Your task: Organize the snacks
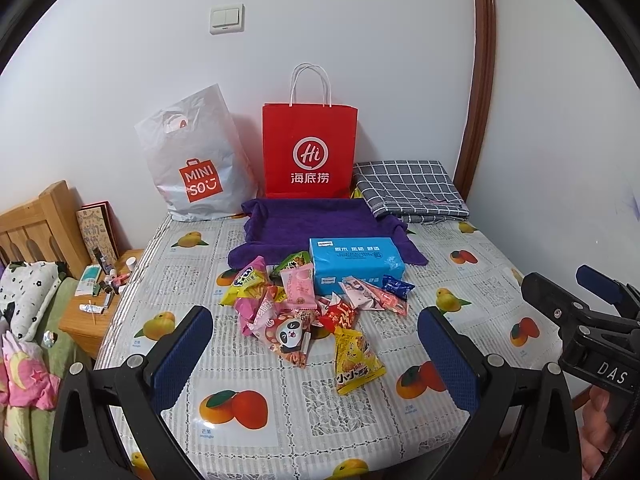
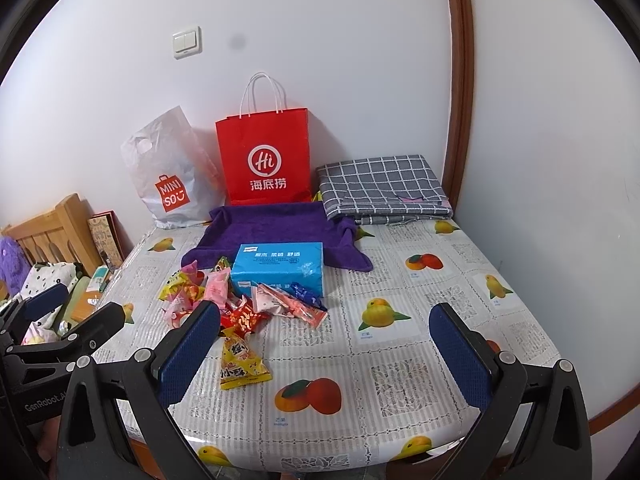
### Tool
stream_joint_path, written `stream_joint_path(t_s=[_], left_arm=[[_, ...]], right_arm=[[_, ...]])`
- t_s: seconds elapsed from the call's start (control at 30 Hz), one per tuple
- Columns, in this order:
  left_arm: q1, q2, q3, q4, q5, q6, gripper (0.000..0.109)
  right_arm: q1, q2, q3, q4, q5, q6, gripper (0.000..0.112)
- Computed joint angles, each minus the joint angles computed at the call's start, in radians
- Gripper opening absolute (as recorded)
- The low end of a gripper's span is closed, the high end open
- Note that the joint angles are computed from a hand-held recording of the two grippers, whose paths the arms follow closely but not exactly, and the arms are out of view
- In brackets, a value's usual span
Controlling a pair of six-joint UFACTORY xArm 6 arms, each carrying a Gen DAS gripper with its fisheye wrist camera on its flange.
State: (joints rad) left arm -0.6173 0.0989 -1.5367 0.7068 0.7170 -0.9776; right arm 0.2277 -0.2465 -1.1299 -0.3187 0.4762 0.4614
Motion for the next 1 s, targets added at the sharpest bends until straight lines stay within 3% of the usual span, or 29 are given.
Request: stream_joint_path(t_s=[1.0], left_arm=[[-0.003, -0.004, 0.003, 0.004, -0.002, -0.008, 0.103]], right_arm=[[0.009, -0.004, 0.010, -0.006, -0.015, 0.012, 0.103]])
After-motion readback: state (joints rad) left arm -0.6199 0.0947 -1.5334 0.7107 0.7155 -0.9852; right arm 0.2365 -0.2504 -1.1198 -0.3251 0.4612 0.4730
